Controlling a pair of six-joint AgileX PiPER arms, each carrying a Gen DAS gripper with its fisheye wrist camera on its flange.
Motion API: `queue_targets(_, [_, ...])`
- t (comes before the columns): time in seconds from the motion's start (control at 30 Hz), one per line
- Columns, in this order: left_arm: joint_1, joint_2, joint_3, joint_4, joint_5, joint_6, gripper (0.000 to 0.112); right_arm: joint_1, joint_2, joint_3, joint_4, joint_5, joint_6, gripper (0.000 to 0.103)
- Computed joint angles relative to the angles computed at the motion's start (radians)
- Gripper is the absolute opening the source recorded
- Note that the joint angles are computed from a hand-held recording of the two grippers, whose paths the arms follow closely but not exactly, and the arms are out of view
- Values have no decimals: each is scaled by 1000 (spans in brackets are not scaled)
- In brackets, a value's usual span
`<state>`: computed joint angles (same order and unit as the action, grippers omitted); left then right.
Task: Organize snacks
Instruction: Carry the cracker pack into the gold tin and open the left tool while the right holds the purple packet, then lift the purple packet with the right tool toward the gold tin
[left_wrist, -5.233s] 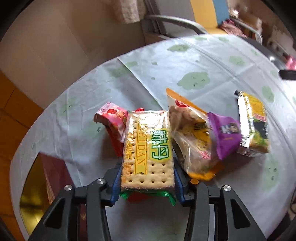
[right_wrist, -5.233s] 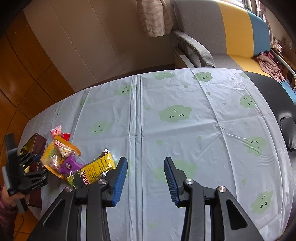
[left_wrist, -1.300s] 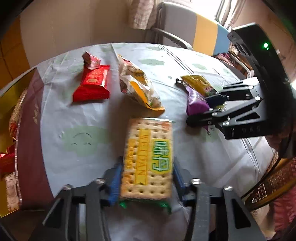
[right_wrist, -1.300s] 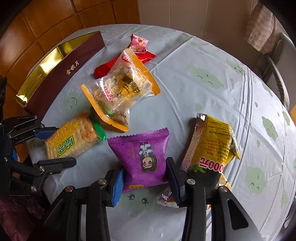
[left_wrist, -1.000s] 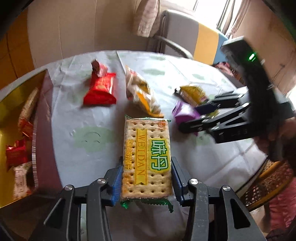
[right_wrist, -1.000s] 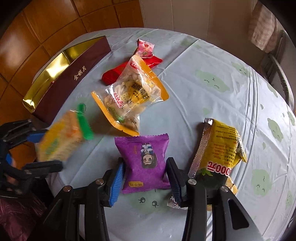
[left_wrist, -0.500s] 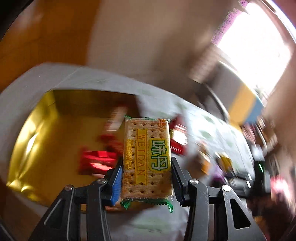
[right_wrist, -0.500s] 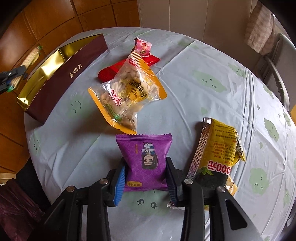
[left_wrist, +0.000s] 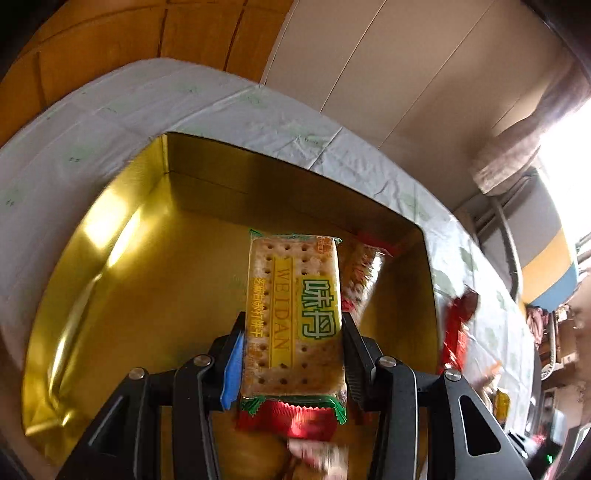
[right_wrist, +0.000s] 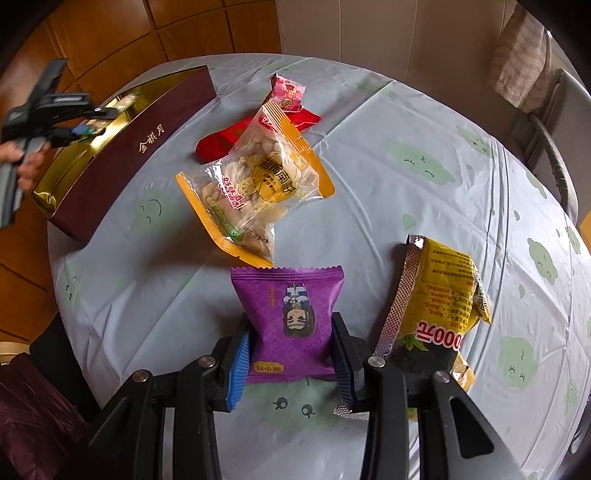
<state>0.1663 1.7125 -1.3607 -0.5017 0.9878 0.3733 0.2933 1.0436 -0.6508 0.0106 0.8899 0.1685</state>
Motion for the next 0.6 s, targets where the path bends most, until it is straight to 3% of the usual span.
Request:
queue_targets(0.2, [-71,105,-103,68,-32,-59,48,-14,2,3,9,-6,-19,40])
queue_targets(0.3, [-67,85,-91,51,-51,-45,64,-18,5,4,8,-8,-26,41])
queue_targets(0.6, [-41,-217,209,111,-166,5,65,50,8,-4,-57,-2,50,40])
